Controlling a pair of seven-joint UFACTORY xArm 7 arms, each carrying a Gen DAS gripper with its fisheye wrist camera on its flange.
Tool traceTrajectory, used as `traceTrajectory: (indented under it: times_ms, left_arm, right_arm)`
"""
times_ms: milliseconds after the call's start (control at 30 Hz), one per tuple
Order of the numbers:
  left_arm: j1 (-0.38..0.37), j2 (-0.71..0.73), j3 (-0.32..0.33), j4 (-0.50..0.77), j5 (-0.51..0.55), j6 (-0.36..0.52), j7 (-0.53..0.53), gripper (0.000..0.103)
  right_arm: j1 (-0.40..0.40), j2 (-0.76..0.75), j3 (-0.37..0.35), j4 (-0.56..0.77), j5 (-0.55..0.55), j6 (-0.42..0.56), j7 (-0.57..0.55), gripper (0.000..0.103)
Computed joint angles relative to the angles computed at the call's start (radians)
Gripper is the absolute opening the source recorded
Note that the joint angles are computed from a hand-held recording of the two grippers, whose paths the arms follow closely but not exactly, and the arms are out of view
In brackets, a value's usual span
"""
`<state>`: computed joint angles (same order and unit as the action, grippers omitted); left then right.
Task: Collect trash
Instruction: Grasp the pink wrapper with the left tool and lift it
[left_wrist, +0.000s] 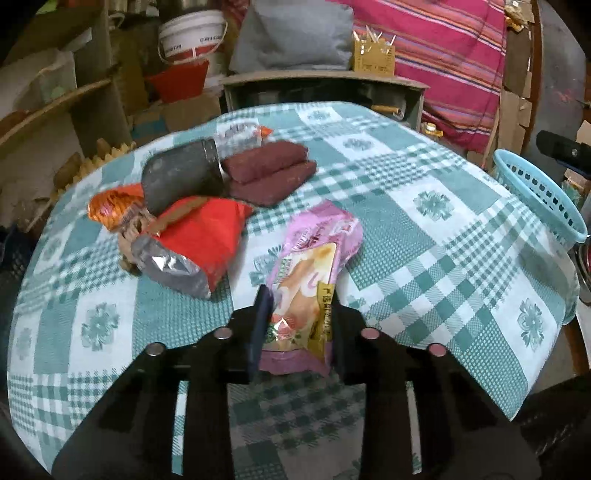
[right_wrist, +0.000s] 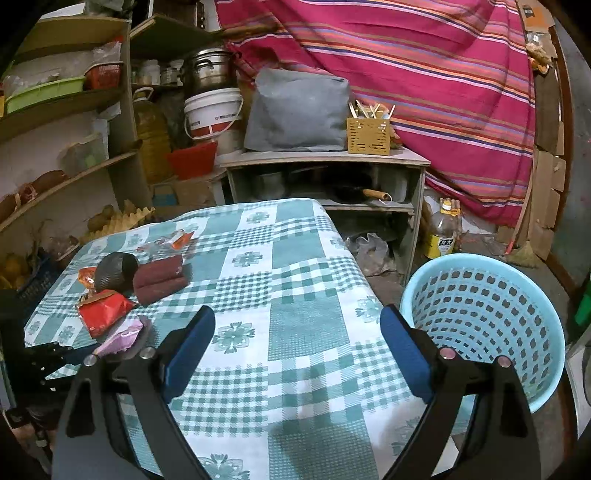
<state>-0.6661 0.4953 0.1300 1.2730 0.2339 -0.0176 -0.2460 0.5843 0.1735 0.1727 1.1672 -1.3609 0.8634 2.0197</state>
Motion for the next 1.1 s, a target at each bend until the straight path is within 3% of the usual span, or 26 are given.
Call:
traceTrajectory:
  times_ms: [67, 233, 433, 667, 933, 1100]
  left_arm:
    - [-0.098, -0.009, 0.115, -0.023, 0.023, -0.047, -0.031, 0.024]
    - [-0.215, -0.047, 0.267, -0.063, -0.031, -0.117, -0.025, 0.022]
    - [-0.159, -0.08, 0.271, -0.04, -0.133, -0.135, 0.015, 0.022]
    - [-0.101, -0.066, 0.258, 0.008, -0.217, -0.149, 0.09, 0.022]
    - [-0.026, -0.059, 0.232, -0.021, -0.315, -0.179, 0.141, 0.022]
    - [0.064, -0.068, 0.166, -0.042, -0.359, -0.198, 0.182, 0.022]
  right_arm:
    - [0.002, 0.007, 0.001, 0.011, -0.005, -0.003, -0.001, 0.089]
    - [0.013, 0.035, -0.003, 0.06, -0.011, -0.004, -0.015, 0.089]
    - [0.033, 0.098, -0.025, 0.147, -0.009, -0.015, -0.052, 0.089]
    - [0.078, 0.242, -0.081, 0.33, 0.052, -0.051, -0.171, 0.089]
    - [0.133, 0.465, -0.135, 0.619, 0.191, -0.089, -0.376, 0.089]
    - [0.167, 0.611, -0.15, 0.827, 0.295, -0.085, -0.535, 0.089]
